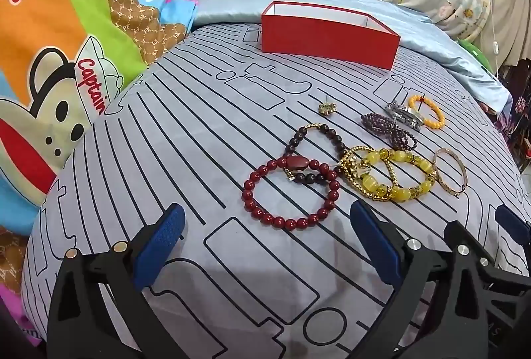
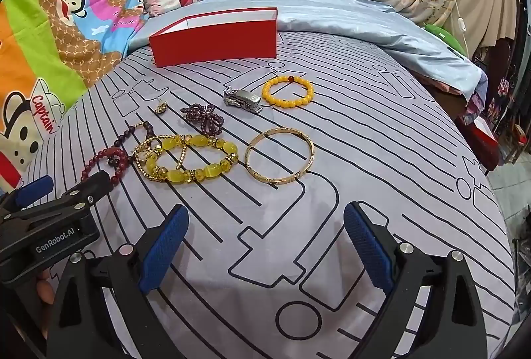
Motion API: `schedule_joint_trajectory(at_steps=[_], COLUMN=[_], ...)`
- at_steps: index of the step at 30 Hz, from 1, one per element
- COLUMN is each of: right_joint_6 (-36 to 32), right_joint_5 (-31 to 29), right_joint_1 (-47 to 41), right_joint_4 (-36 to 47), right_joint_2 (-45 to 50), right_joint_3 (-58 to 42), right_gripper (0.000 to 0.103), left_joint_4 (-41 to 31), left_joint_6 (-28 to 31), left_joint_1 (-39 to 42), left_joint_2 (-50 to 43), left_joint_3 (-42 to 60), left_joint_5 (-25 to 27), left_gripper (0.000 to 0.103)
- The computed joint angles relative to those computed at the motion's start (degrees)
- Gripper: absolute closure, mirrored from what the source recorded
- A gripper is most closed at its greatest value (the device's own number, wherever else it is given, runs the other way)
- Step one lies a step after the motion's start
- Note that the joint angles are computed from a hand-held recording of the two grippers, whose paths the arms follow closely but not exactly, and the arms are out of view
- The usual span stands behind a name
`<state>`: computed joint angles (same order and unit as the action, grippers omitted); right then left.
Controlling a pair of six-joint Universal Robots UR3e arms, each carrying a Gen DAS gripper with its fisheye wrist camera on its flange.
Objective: Organize jewelry
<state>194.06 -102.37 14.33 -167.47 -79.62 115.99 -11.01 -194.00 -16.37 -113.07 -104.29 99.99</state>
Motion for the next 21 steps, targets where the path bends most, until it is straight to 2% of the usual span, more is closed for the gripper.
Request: schedule_joint_trajectory(at_steps=[2,21], right_joint_6=[-0.7,-0.8], right_joint_5=[0.2,-0.1], right_joint_1=[-0.5,-0.3], right_joint_4=[-2.5,-2.5], right_joint_2=[0.1,0.3], right_joint_3=[2.1,1.8], right_gripper=[0.012,0.012], left_joint_4=[0.1,-0.1], left_joint_6=[-0.8,0.6], left_joint_1=[-1.5,-3.0], left_joint_2=[-0.7,-0.8], left_joint_3=[0.6,1.4], left_joint_5=[1.4,3.6], left_gripper=[0.008,0.008])
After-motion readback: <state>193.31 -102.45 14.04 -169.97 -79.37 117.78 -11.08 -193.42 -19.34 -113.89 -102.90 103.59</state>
